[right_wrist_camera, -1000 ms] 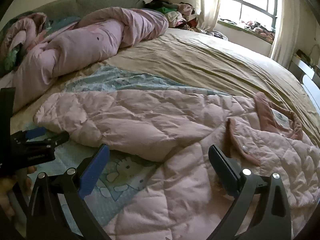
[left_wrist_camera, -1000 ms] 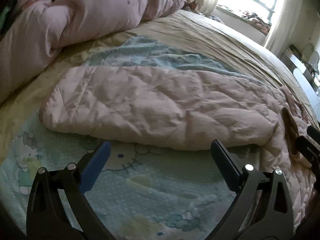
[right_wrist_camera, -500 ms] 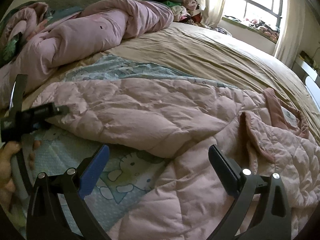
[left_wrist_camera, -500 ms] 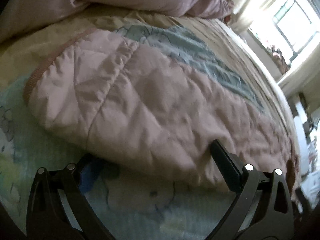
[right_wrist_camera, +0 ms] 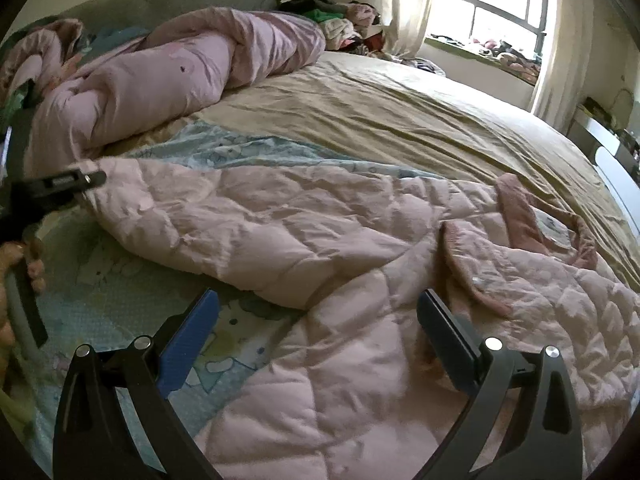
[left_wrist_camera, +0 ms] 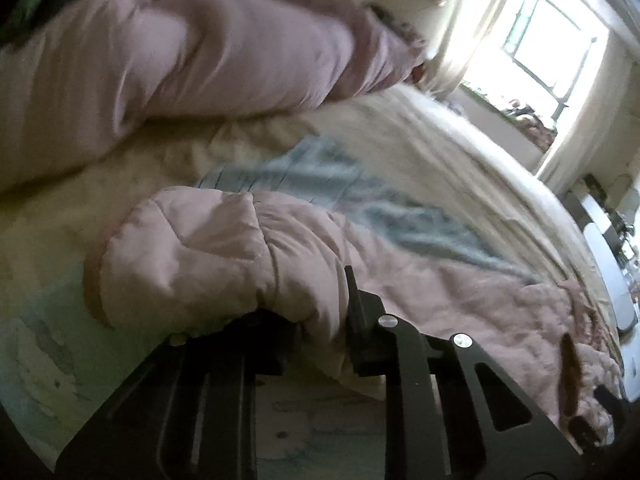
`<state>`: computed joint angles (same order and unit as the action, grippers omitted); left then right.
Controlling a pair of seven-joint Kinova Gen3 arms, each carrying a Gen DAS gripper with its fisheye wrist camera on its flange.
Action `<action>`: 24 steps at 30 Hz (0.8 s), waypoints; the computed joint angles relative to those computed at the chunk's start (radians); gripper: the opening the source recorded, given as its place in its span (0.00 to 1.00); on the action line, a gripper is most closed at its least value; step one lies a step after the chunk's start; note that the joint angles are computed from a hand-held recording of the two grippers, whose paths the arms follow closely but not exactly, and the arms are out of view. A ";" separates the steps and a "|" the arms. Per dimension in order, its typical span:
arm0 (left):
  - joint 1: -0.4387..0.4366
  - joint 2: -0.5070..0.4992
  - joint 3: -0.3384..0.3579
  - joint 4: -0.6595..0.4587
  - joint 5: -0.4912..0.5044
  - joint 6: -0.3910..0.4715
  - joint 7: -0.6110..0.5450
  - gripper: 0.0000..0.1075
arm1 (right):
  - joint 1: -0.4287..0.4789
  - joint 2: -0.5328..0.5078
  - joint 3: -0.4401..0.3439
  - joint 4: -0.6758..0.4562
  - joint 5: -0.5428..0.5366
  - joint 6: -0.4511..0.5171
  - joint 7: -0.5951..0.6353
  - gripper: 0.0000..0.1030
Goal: Fold large clothes
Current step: 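Grasp the sleeve cuff with the left tool and lift it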
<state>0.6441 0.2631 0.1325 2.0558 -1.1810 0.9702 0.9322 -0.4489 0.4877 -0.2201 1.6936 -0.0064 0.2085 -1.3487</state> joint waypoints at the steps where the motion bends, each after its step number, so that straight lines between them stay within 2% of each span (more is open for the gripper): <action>1: 0.004 -0.004 0.002 -0.014 -0.002 0.016 -0.019 0.11 | 0.008 -0.005 -0.004 0.003 -0.003 0.000 0.001 0.96; 6: 0.054 -0.016 0.033 -0.153 -0.015 0.162 -0.170 0.10 | 0.121 -0.045 -0.076 0.028 -0.047 -0.008 0.043 0.96; 12: 0.127 0.020 0.053 -0.340 -0.044 0.273 -0.345 0.09 | 0.301 -0.098 -0.196 0.059 -0.137 -0.010 0.142 0.96; 19: 0.213 0.106 0.020 -0.555 -0.065 0.300 -0.536 0.09 | 0.560 -0.139 -0.355 0.087 -0.294 -0.007 0.313 0.96; 24: 0.259 0.191 -0.019 -0.711 -0.057 0.273 -0.664 0.08 | 0.701 -0.147 -0.412 0.090 -0.404 0.006 0.428 0.96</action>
